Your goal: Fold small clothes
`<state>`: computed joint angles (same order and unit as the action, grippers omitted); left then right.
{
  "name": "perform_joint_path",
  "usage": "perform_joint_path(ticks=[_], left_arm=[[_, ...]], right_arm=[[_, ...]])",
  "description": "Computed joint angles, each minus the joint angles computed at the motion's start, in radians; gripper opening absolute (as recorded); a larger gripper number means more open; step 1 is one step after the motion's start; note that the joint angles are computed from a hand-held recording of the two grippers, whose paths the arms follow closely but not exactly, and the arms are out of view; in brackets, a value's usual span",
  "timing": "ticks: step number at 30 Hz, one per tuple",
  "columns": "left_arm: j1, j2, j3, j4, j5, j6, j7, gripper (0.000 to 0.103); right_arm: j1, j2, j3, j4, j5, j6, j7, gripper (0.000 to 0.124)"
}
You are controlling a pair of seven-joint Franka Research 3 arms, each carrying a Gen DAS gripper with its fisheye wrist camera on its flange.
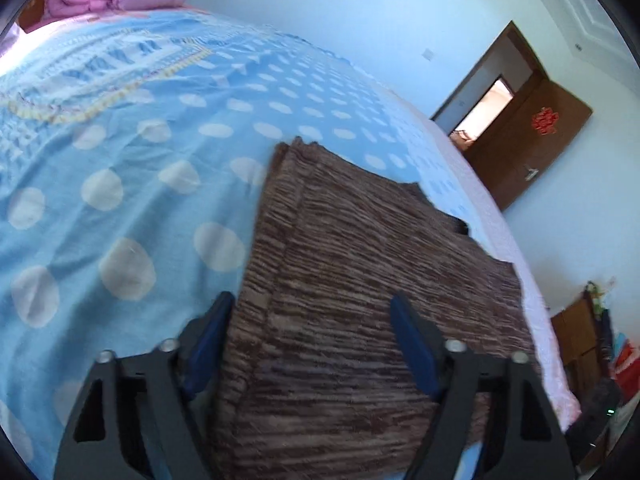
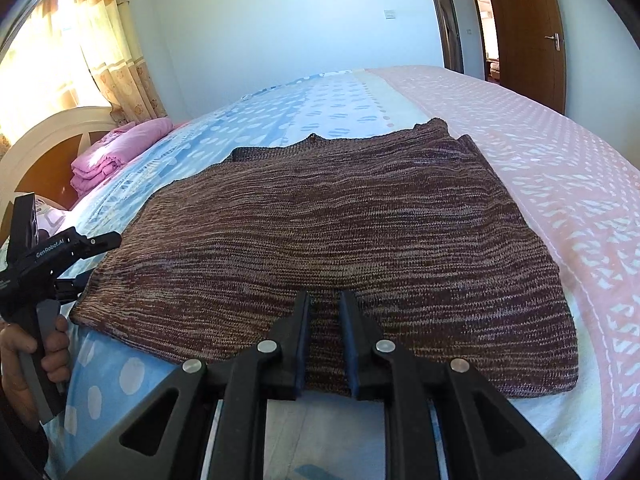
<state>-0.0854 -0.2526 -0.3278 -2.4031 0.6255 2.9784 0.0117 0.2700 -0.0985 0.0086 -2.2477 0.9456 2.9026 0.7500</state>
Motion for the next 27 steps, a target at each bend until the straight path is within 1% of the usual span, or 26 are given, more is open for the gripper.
perform_joint_path(ticks=[1,2,3,5,6,7,8,9,10,11,12,13,15,16,17,18,19,20,21,22,24,26,27], left_arm=[[0.001,-0.009,0.002,-0.017,0.0,0.034,-0.011,0.064],[0.014,-0.014,-0.008,-0.027,0.011,0.05,-0.027,0.063],[0.037,-0.017,-0.023,-0.035,0.029,0.074,-0.05,0.063],[0.099,-0.024,-0.058,-0.059,0.06,0.155,-0.111,0.063],[0.113,-0.022,-0.062,-0.067,0.051,0.19,-0.117,0.063],[0.125,-0.018,-0.071,-0.069,0.04,0.203,-0.113,0.063],[0.103,-0.012,-0.055,-0.063,0.016,0.185,-0.082,0.065],[0.092,-0.005,-0.051,-0.051,-0.003,0.16,-0.059,0.065],[0.095,-0.002,-0.059,-0.042,-0.008,0.144,-0.055,0.068],[0.111,0.004,-0.074,-0.034,0.0,0.147,-0.066,0.074],[0.121,0.008,-0.083,-0.028,0.005,0.153,-0.075,0.076],[0.132,0.013,-0.096,-0.017,0.01,0.144,-0.089,0.077],[0.133,0.016,-0.099,-0.01,0.023,0.13,-0.101,0.076],[0.14,0.014,-0.105,-0.009,0.036,0.124,-0.115,0.065],[0.137,0.014,-0.099,-0.015,0.041,0.132,-0.13,0.036],[0.114,0.021,-0.072,-0.03,0.0,0.157,-0.114,0.023],[0.125,0.028,-0.069,-0.048,-0.004,0.211,-0.143,0.024],[0.154,0.024,-0.084,-0.057,0.013,0.242,-0.177,0.022],[0.147,0.022,-0.084,-0.056,-0.022,0.23,-0.14,0.022],[0.147,0.017,-0.093,-0.048,-0.029,0.201,-0.125,0.02],[0.173,0.005,-0.139,-0.014,0.001,0.119,-0.13,0.018],[0.18,0.002,-0.167,0.037,0.075,0.049,-0.148,0.017],[0.18,0.006,-0.172,0.06,0.115,0.04,-0.157,0.017]], right_arm=[[0.001,0.001,-0.002,0.002,0.009,-0.004,-0.009,0.018],[0.002,0.002,-0.003,0.004,0.016,-0.008,-0.017,0.02],[0.002,0.002,-0.003,0.006,0.025,-0.012,-0.028,0.022],[0.001,0.003,-0.001,0.007,0.029,-0.012,-0.034,0.022],[0.001,0.004,-0.001,0.008,0.03,-0.012,-0.034,0.022],[0.0,0.004,-0.001,0.008,0.033,-0.014,-0.037,0.022],[0.0,0.004,-0.001,0.009,0.04,-0.016,-0.042,0.022],[0.0,0.005,-0.002,0.011,0.047,-0.019,-0.047,0.023],[-0.001,0.005,-0.002,0.011,0.05,-0.021,-0.049,0.022],[-0.002,0.005,-0.001,0.012,0.053,-0.022,-0.051,0.023],[-0.002,0.005,0.0,0.012,0.055,-0.022,-0.052,0.023],[-0.003,0.005,0.0,0.012,0.055,-0.022,-0.053,0.023],[-0.004,0.006,0.001,0.012,0.055,-0.023,-0.053,0.023],[-0.004,0.005,0.001,0.012,0.056,-0.023,-0.054,0.023],[-0.004,0.005,0.001,0.012,0.056,-0.023,-0.054,0.023],[-0.004,0.005,0.001,0.013,0.058,-0.025,-0.054,0.023],[-0.004,0.005,0.001,0.013,0.061,-0.026,-0.056,0.023],[-0.004,0.005,0.001,0.013,0.064,-0.027,-0.058,0.023],[-0.005,0.005,0.001,0.013,0.064,-0.027,-0.058,0.023],[-0.005,0.004,0.001,0.013,0.065,-0.028,-0.06,0.023],[-0.005,0.005,0.002,0.013,0.067,-0.026,-0.06,0.023],[-0.005,0.004,0.005,0.011,0.052,-0.021,-0.049,0.023],[-0.005,0.004,0.008,0.009,0.042,-0.013,-0.042,0.023]])
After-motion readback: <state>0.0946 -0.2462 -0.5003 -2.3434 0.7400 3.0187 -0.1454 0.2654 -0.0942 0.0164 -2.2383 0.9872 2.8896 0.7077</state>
